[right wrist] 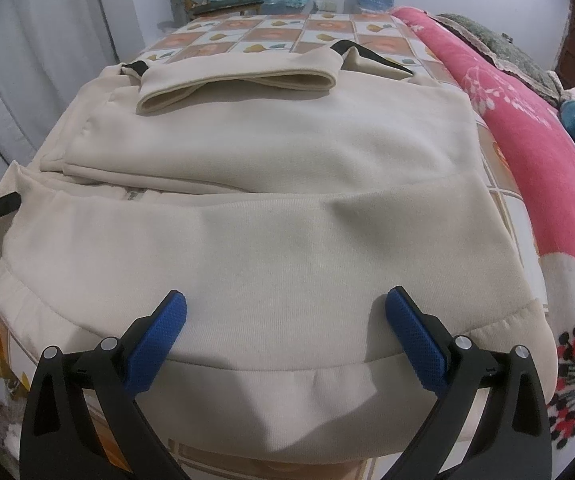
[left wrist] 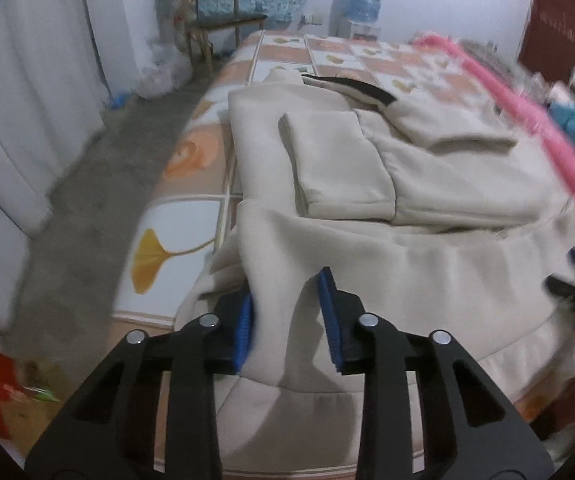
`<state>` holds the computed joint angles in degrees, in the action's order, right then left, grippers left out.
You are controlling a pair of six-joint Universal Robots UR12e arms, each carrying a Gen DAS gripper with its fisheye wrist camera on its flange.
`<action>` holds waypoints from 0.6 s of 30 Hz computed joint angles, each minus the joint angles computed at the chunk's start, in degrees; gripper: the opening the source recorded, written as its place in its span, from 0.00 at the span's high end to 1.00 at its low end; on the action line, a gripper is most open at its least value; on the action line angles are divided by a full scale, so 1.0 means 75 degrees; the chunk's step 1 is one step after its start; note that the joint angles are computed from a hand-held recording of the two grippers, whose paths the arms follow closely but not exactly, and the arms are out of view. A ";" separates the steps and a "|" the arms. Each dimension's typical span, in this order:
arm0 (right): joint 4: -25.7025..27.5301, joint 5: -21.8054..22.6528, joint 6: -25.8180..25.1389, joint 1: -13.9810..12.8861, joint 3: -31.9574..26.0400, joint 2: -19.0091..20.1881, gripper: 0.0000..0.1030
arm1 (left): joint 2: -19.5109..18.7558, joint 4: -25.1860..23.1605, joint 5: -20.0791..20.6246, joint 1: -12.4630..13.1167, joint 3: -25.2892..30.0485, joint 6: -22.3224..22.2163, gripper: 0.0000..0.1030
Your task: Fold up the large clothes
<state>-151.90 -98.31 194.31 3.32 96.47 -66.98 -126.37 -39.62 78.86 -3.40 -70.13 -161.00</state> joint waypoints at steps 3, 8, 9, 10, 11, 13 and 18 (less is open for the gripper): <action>-0.0060 0.0555 0.0160 -0.0165 0.0114 -0.0132 0.06 | -0.0025 0.0303 0.1066 -0.0246 -0.0072 0.0246 0.79; -0.1136 0.1388 0.0621 -0.0566 0.0808 -0.0627 0.06 | 0.0042 0.0676 0.1582 -0.0356 -0.0265 0.0474 0.79; -0.1370 0.1425 0.0669 -0.0649 0.0977 -0.0748 0.06 | 0.0048 0.0678 0.1586 -0.0349 -0.0274 0.0473 0.79; -0.1507 0.1442 0.0698 -0.0717 0.1094 -0.0834 0.07 | 0.0045 0.0668 0.1579 -0.0351 -0.0266 0.0458 0.79; -0.1618 0.1419 0.0743 -0.0769 0.1190 -0.0905 0.09 | 0.0038 0.0647 0.1559 -0.0348 -0.0253 0.0435 0.79; -0.1702 0.1379 0.0847 -0.0872 0.1319 -0.1012 0.14 | 0.0004 0.0587 0.1530 -0.0347 -0.0190 0.0363 0.79; -0.1657 0.1406 0.0956 -0.1096 0.1265 -0.0972 0.30 | 0.0006 0.0649 0.1608 -0.0383 -0.0229 0.0280 0.79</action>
